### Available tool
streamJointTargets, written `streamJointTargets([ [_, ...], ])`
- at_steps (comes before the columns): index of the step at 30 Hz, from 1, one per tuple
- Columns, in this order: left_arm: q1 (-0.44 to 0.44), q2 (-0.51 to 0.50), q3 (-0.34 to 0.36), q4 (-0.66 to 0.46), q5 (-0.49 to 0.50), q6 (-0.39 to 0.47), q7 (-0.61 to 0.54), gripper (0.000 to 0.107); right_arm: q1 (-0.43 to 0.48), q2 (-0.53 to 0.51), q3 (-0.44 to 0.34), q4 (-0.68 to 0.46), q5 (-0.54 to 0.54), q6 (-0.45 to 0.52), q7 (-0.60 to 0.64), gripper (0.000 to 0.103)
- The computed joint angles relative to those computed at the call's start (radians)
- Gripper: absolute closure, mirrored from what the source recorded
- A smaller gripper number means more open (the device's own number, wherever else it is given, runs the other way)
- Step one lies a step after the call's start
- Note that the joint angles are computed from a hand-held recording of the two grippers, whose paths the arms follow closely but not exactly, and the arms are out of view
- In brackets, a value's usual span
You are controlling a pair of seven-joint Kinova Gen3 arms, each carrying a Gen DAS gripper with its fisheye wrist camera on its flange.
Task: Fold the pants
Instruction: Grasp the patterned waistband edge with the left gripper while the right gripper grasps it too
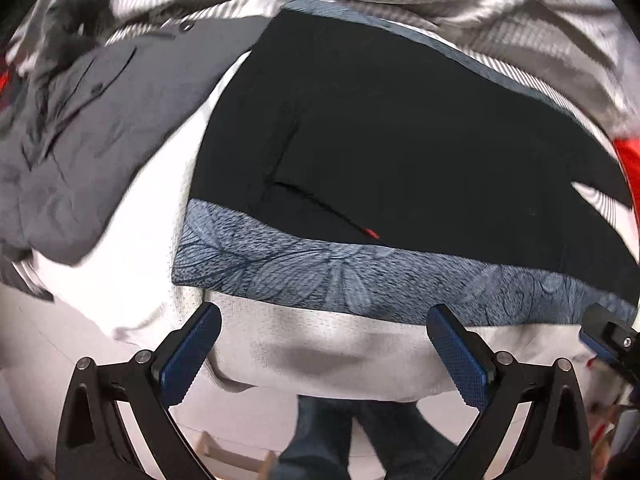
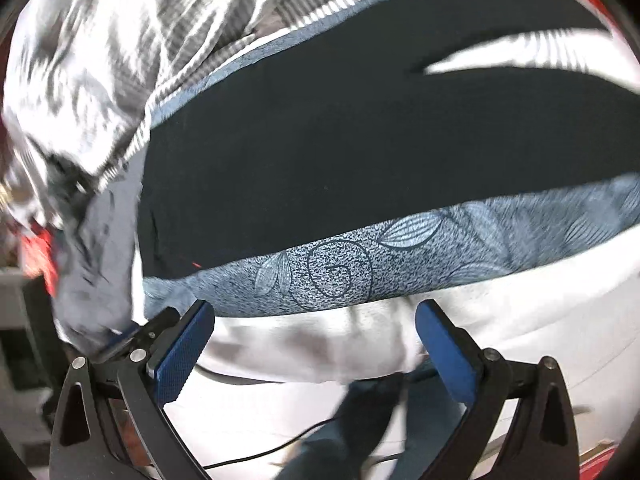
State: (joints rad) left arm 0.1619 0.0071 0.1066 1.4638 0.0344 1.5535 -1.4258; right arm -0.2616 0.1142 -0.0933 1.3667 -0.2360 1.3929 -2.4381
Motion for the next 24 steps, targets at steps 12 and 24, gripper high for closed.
streamJointTargets([
  [12, -0.093, -0.022, -0.058, 0.158, 0.161, -0.093, -0.047, 0.004, 0.142, -0.139, 0.062, 0.492, -0.415, -0.383, 0.192, 0.024],
  [24, -0.108, -0.028, -0.062, 0.209, 0.250, -0.113, -0.106, 0.004, 0.174, -0.145, 0.113, 0.712, -0.792, -0.631, 0.496, 0.072],
])
